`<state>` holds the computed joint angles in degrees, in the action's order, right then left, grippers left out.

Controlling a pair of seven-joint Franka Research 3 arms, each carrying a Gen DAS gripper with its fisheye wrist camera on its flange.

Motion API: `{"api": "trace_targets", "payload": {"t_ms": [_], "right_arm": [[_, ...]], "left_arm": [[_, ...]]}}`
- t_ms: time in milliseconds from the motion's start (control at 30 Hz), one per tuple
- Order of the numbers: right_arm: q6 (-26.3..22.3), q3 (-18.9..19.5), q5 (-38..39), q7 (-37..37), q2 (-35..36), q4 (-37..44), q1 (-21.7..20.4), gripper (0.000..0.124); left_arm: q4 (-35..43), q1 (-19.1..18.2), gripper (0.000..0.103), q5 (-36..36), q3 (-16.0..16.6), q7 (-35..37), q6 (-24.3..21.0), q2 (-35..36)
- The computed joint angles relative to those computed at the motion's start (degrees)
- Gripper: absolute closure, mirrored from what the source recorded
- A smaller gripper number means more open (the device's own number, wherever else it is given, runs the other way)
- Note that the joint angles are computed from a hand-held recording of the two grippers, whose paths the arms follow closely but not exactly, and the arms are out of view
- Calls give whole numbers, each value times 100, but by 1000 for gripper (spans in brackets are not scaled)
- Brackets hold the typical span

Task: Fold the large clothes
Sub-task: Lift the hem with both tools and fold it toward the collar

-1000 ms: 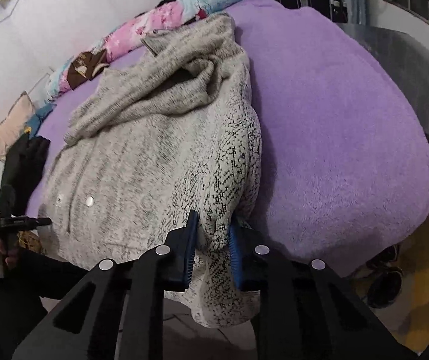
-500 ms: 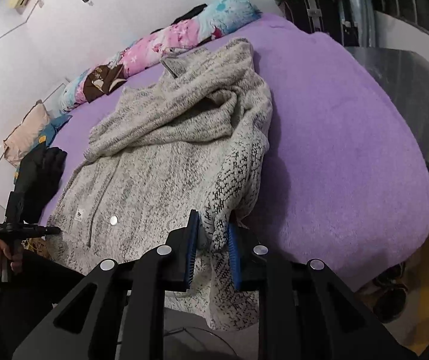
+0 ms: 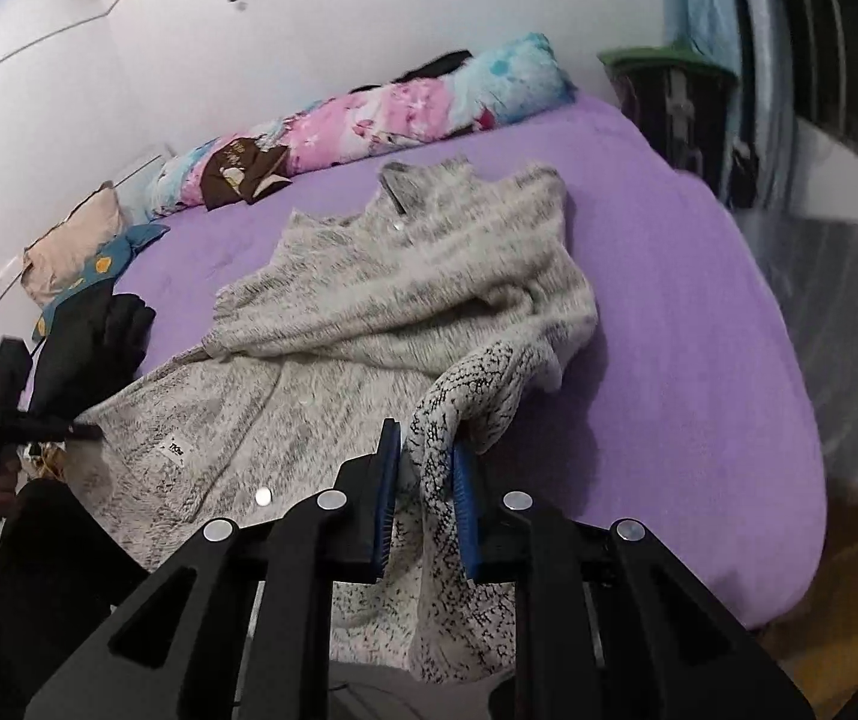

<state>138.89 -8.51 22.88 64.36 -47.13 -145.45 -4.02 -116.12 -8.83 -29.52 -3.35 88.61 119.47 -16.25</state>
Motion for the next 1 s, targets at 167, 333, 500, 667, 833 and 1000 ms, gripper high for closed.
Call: {"api": "trace_targets", "payload": {"t_ms": [167, 333, 500, 667, 833, 1000], "right_arm": [[174, -68, 143, -68, 343, 439, 178, 108], [126, -93, 90, -238, 660, 834, 214, 114], [-3, -169, 201, -417, 919, 1070, 284, 114], [-17, -223, 387, -436, 1148, 1262, 283, 114], [4, -253, 533, -515, 1541, 1646, 300, 114], [97, -223, 565, -536, 2053, 2168, 267, 114]], "left_arm": [[754, 16, 92, -36, -26, 23, -126, 354], [1469, 101, 92, 507, -226, -139, -334, 705], [2017, 145, 92, 558, -323, -248, -509, 1043], [2395, 193, 93, 467, -383, -270, -539, 1241], [3000, 304, 94, 373, -421, -317, -679, 1645], [4056, 480, 94, 410, -536, -476, -978, 2371]]}}
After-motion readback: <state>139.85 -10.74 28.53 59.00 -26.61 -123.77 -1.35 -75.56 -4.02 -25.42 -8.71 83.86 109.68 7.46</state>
